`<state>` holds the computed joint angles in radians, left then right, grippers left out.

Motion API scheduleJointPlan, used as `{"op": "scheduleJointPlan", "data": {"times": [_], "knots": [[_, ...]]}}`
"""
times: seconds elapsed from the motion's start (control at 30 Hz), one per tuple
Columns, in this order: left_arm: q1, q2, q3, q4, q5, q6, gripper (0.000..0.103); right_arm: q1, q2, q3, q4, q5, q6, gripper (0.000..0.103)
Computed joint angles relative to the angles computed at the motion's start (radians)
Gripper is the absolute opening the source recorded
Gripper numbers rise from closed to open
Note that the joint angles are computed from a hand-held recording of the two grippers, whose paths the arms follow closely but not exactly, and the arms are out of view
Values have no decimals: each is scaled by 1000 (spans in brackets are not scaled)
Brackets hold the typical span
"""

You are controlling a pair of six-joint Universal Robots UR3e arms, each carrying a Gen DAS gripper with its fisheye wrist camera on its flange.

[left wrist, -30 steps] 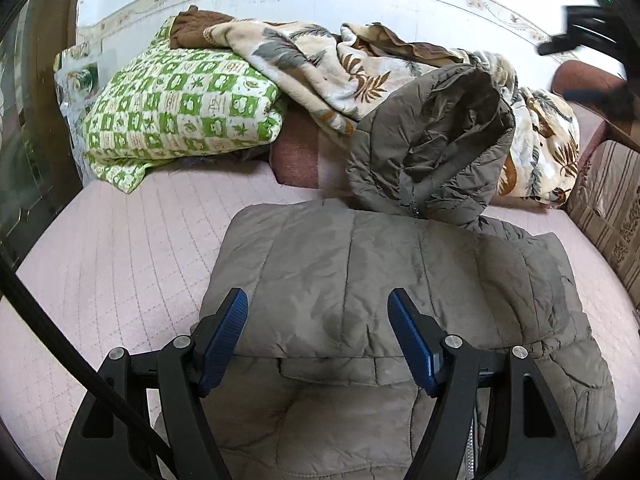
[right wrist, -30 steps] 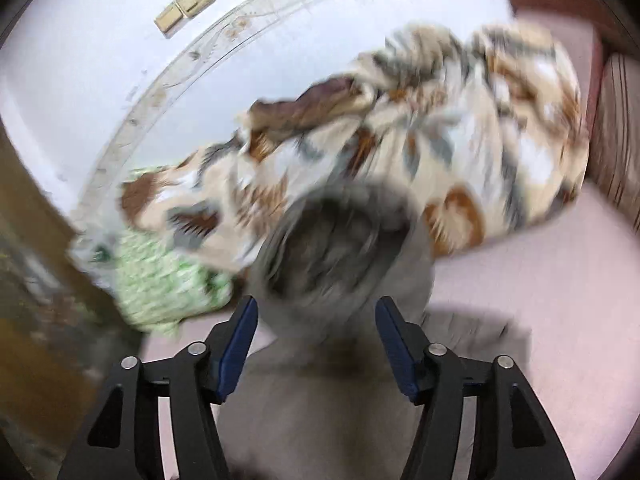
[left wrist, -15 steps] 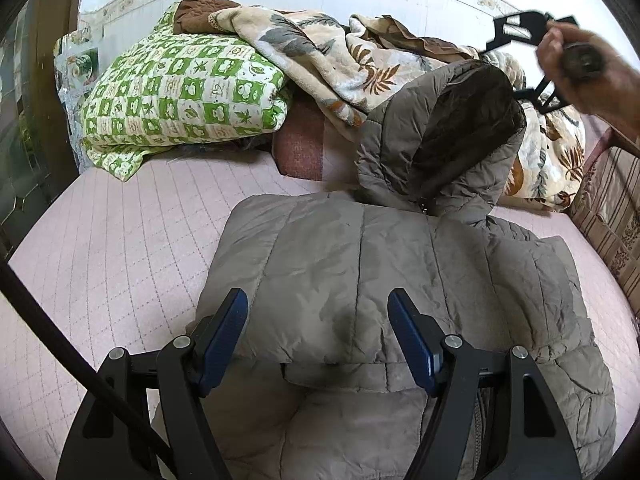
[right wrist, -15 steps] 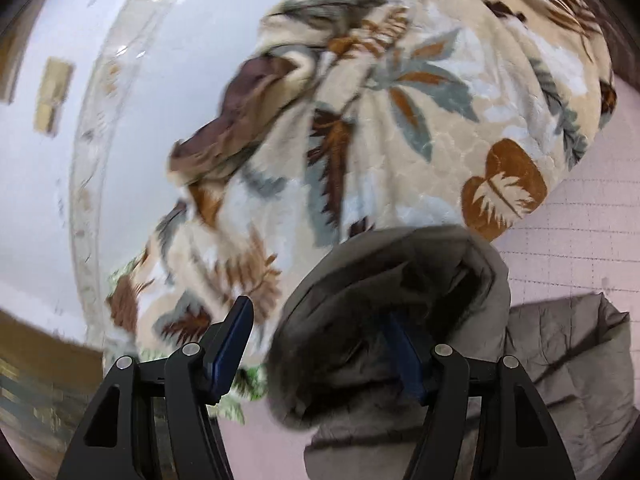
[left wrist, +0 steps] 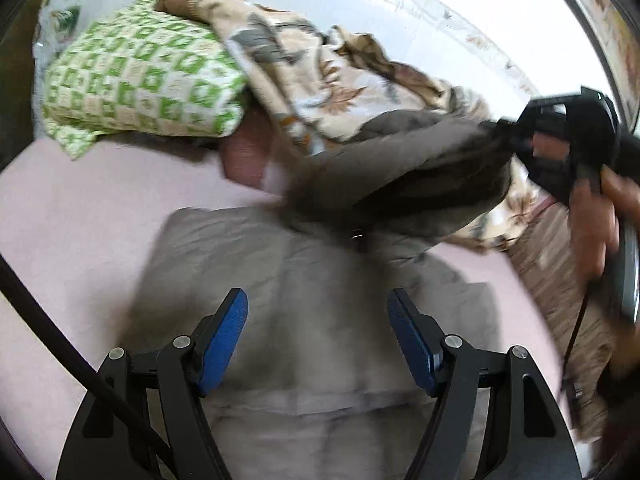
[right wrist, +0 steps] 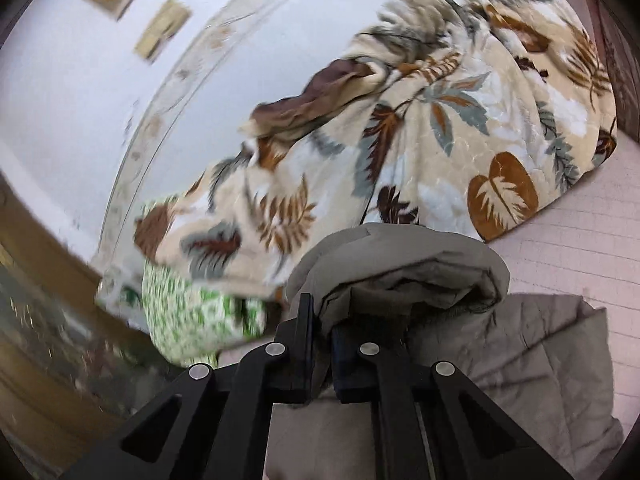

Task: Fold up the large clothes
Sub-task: 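Fold the hood with the right tool down onto the jacket back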

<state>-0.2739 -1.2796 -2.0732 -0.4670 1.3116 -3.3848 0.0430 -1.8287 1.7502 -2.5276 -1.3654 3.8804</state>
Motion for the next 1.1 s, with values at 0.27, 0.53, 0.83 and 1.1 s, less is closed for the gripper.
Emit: {"op": "scheduleJointPlan", "data": {"times": [0.27, 0.53, 0.83, 1.1], "knots": [[-152, -114, 140, 25, 83, -92, 64, 247, -95, 22, 96, -221, -38, 9], [-133, -19, -48, 106, 45, -110, 64, 384, -243, 184, 12, -254, 114, 9], [-152, 161, -193, 16, 133, -72, 64, 871, -140, 303, -114, -718, 335, 8], [-55, 344, -290, -75, 136, 43, 64, 639, -260, 436, -70, -473, 270, 9]]}}
